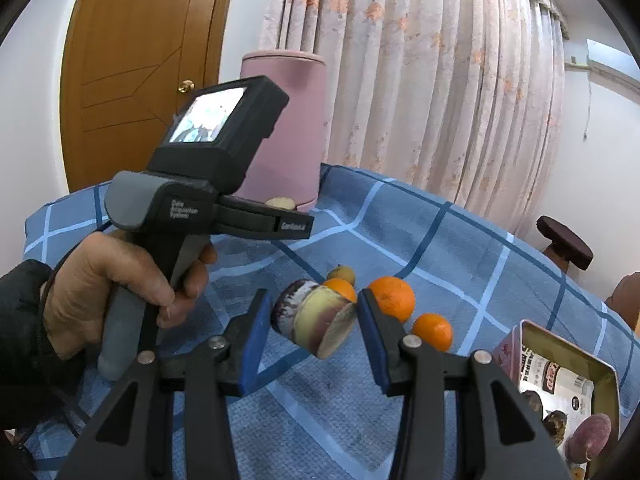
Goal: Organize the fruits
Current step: 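Carry the taro round over the tin box with the right gripper while the left carries another round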
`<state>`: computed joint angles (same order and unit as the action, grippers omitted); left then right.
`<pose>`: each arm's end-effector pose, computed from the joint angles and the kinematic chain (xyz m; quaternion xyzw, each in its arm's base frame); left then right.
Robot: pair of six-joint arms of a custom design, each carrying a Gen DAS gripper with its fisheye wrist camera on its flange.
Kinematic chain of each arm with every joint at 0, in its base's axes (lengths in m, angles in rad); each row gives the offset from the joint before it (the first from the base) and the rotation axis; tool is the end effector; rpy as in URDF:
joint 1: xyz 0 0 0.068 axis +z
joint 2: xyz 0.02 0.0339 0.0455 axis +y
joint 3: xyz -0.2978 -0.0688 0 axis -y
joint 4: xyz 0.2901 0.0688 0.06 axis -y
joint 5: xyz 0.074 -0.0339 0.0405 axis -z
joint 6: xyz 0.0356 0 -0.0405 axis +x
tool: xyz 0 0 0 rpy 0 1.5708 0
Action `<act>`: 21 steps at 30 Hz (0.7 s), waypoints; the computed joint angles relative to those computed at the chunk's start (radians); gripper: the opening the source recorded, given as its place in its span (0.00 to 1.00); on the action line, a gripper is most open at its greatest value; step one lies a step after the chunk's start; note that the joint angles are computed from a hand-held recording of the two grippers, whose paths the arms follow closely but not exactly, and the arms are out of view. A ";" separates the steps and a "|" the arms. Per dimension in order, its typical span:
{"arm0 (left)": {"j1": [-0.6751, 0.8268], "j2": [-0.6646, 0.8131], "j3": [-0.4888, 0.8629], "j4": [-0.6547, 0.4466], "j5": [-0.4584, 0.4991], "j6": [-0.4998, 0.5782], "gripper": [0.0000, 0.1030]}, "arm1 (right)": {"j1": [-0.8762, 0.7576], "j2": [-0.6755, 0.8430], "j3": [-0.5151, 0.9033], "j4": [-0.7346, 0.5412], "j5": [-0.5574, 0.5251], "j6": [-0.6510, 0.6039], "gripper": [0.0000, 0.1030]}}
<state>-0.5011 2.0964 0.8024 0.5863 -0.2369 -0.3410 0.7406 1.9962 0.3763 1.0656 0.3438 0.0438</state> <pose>0.3451 -0.1795 0.0378 0.0229 0.9030 -0.0718 0.4229 0.2148 0.1801 0.0355 -0.2156 0.8374 0.0452 0.5002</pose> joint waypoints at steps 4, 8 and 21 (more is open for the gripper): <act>-0.005 0.001 0.000 0.011 -0.003 -0.010 0.36 | 0.012 -0.001 -0.015 0.035 0.042 0.003 0.46; -0.021 -0.023 -0.027 0.051 -0.016 -0.005 0.36 | 0.017 -0.008 -0.050 0.087 0.119 0.022 0.46; -0.228 -0.104 -0.042 0.075 -0.076 0.008 0.36 | -0.352 -0.202 -0.341 0.278 0.121 0.172 0.46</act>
